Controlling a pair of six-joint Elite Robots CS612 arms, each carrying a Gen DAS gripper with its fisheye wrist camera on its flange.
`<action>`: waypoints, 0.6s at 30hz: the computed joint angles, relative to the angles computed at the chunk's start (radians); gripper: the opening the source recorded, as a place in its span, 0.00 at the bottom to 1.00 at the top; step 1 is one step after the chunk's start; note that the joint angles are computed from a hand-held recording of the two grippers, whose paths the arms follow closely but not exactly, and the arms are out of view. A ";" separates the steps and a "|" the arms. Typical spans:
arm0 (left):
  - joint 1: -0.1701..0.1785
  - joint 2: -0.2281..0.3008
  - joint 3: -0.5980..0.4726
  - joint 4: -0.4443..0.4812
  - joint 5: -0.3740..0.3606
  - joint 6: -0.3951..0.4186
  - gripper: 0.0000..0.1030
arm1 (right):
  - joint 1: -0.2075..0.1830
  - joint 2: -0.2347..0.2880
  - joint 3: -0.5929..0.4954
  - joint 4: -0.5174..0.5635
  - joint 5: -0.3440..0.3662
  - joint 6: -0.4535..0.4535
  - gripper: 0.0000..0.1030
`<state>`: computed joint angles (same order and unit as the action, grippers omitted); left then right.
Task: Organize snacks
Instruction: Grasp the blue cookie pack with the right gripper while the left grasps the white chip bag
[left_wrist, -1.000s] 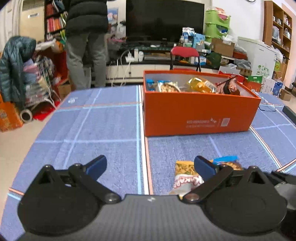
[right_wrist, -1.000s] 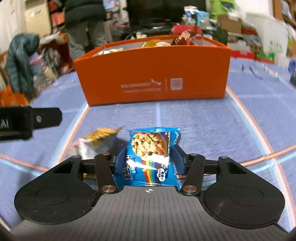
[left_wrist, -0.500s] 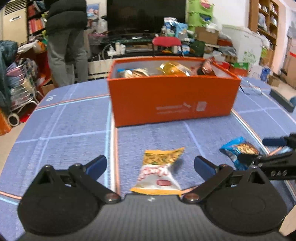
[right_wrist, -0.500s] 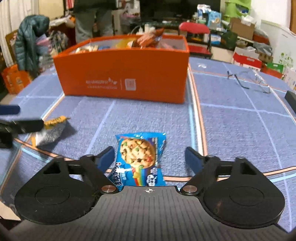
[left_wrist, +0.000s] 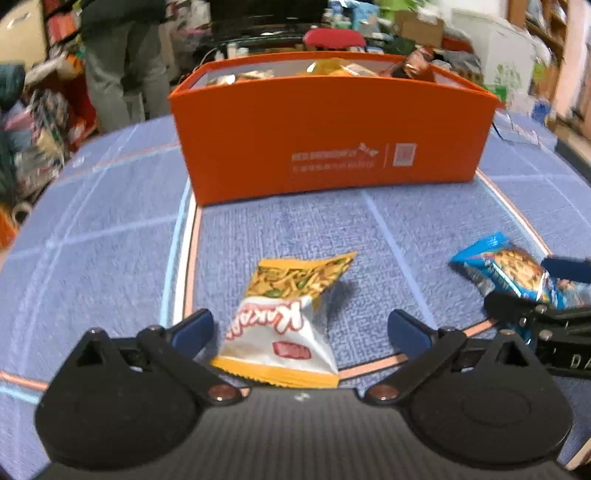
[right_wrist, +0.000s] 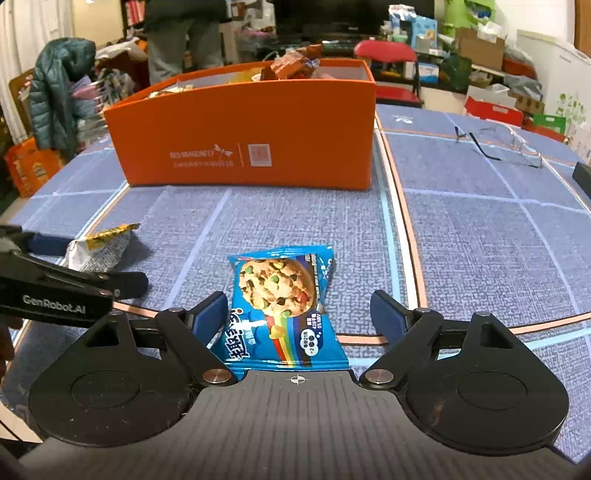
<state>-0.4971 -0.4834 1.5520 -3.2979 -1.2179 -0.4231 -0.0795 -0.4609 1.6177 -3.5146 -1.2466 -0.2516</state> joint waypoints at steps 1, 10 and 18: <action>0.000 0.000 0.001 -0.003 0.004 -0.015 0.96 | 0.001 0.000 0.000 -0.001 -0.003 -0.001 0.74; -0.014 -0.007 0.005 -0.010 0.028 -0.024 0.55 | 0.013 0.001 0.000 -0.017 -0.031 -0.041 0.43; -0.012 -0.018 0.017 -0.017 0.006 -0.057 0.46 | 0.008 -0.008 0.007 0.000 0.010 -0.052 0.30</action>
